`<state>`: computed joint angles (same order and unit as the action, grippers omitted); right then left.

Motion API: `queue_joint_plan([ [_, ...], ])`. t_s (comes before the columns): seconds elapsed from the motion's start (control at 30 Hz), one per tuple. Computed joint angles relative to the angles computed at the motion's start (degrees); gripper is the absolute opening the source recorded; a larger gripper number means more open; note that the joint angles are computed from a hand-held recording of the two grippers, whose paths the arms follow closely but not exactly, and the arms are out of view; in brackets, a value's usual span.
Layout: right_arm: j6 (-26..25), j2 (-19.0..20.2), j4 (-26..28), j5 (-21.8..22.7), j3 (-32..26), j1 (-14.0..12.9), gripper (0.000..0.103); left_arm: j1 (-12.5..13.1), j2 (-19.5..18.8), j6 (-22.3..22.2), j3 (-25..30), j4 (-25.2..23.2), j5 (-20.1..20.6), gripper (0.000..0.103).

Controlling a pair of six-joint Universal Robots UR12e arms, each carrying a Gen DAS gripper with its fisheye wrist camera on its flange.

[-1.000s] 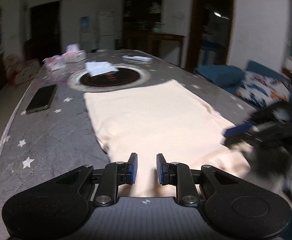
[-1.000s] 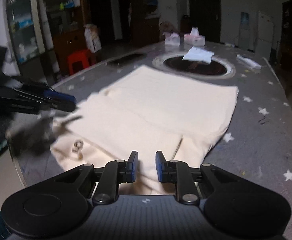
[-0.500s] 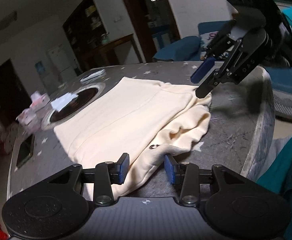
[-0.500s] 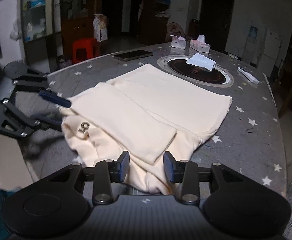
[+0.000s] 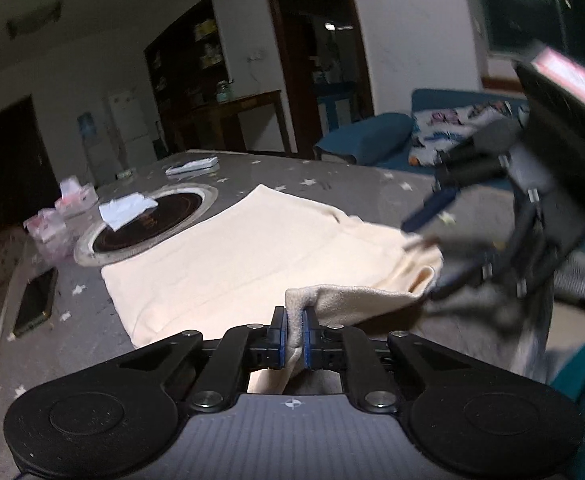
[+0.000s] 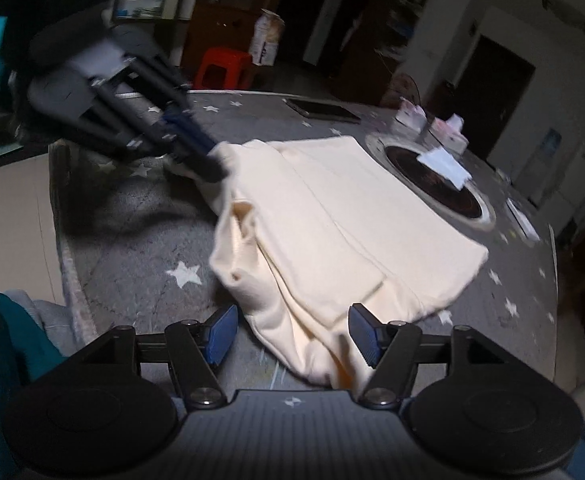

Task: Fold clothes

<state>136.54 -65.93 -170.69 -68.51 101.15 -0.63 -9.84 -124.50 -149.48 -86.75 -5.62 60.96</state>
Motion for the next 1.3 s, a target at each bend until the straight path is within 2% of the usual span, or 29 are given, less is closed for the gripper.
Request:
queue_joint_plan([
  [0.07,-0.3,0.8,-0.7,0.9,-0.4,0.1,0.062,0.1,-0.6,-2.0,1.4,-1.4,-0.3,0.008],
  [0.13,-0.3,1.6,-1.1,1.6,-0.9,0.2,0.056,0.2,-0.9,-3.1,2.2,-2.5,-0.5,0.008],
  [0.23,1.6,2.4,0.0,1.9,-2.0,0.2,0.036,0.3,-1.2,-3.4,2.8,-3.7,-0.7,0.009],
  [0.27,2.6,2.5,0.5,2.2,-2.3,0.1,0.025,0.4,-1.2,-3.4,3.0,-4.1,-0.8,0.010],
  [0.3,3.6,2.5,1.1,2.5,-2.6,0.0,0.019,0.4,-1.0,-3.0,2.5,-3.9,-0.6,0.011],
  [0.37,5.6,2.6,2.1,3.2,-3.2,-0.3,0.015,0.5,-0.5,-2.0,1.4,-3.5,-0.1,0.015],
  [0.43,7.6,2.6,3.2,3.9,-3.8,-0.6,0.014,0.6,0.1,-0.8,0.2,-2.9,0.2,0.017],
  [0.57,8.5,2.6,4.0,4.1,-4.5,-0.7,0.013,0.7,1.2,2.4,-2.3,-1.4,2.3,0.034],
  [0.73,8.8,2.7,3.6,3.4,-4.6,-0.5,0.013,0.5,1.4,7.5,-3.8,0.5,6.0,0.035],
  [0.8,8.9,2.7,3.4,3.1,-4.6,-0.4,0.013,0.5,1.2,8.7,-3.7,0.3,6.6,0.033],
  [0.87,9.4,2.8,2.9,3.0,-4.6,-0.3,0.011,0.6,1.1,9.0,-3.7,0.2,6.8,0.018],
  [0.97,9.8,2.7,1.6,3.0,-4.2,-0.3,0.009,0.9,1.1,7.7,-3.7,0.6,5.8,0.007],
  [1.17,10.0,1.5,-0.3,4.4,-2.9,-0.6,0.008,1.6,2.8,4.0,-5.4,2.4,3.3,0.005],
  [1.3,8.8,-1.0,0.8,7.2,-1.1,-1.3,0.008,2.1,5.8,3.8,-8.7,3.0,0.9,0.005],
])
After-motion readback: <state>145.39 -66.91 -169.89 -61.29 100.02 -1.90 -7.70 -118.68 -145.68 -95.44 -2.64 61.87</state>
